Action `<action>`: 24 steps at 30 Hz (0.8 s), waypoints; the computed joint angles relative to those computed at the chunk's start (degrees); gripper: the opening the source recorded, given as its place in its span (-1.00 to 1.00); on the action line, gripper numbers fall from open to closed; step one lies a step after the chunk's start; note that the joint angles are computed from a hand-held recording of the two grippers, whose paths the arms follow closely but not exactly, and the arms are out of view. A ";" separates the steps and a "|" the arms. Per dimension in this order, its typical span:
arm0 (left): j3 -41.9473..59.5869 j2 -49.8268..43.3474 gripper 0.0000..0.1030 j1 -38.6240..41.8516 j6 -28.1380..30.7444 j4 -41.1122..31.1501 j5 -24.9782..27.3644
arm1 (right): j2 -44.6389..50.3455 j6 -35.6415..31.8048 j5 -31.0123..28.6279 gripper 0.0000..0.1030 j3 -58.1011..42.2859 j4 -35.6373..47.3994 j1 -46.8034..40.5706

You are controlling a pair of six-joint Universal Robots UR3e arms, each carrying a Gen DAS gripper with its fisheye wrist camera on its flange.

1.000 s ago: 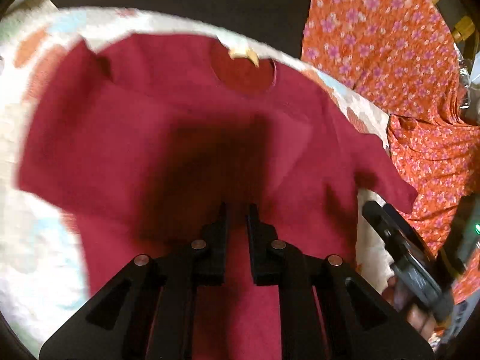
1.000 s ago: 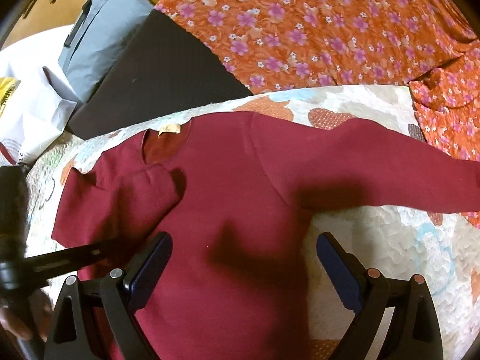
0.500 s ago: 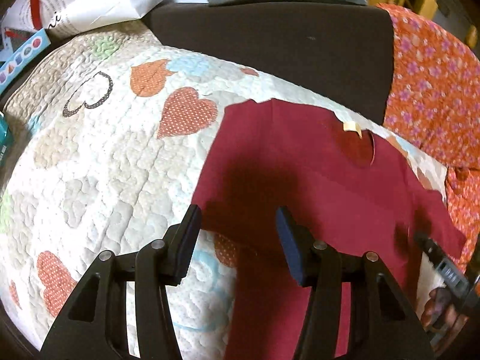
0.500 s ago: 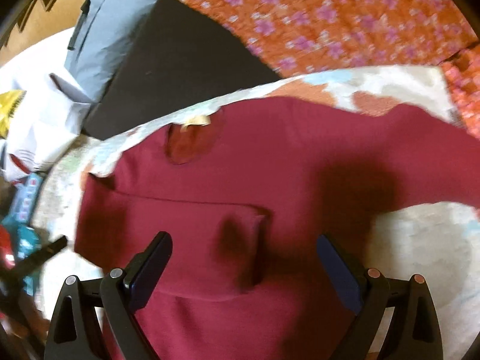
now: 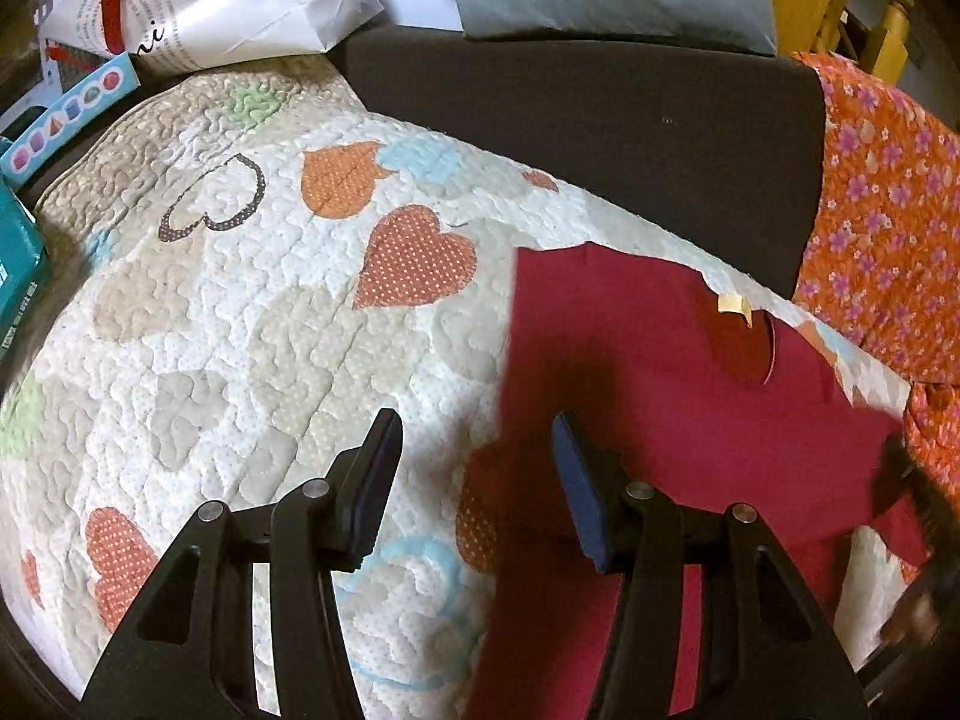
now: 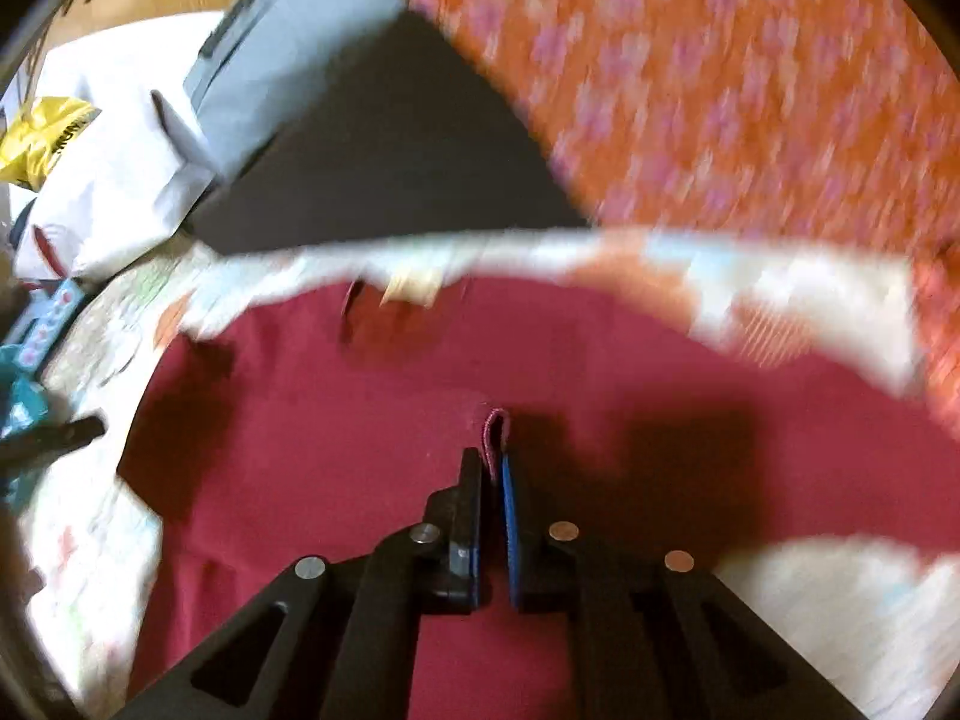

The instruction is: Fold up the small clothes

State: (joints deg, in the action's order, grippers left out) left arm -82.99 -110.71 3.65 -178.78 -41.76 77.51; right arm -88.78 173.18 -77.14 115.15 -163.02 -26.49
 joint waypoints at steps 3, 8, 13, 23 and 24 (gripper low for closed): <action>1.54 -1.97 0.00 -1.36 0.18 -0.17 1.49 | 1.59 -0.58 -4.05 -0.89 -3.45 -1.62 -1.88; 4.60 -6.24 0.00 -5.06 0.45 1.36 4.11 | 11.78 -0.75 -10.88 -0.89 -5.81 -2.83 -2.61; 7.24 -10.76 0.00 -8.49 2.22 1.90 7.40 | 14.51 -0.28 -13.06 -0.89 -5.28 -3.09 -5.54; 11.92 -17.19 0.01 -10.88 1.88 1.51 11.92 | 10.33 -3.60 5.14 -0.88 -3.51 4.93 -7.11; 12.33 -17.72 0.01 -10.76 1.77 1.33 11.80 | 12.38 -2.28 2.16 -0.88 -4.56 3.93 -5.38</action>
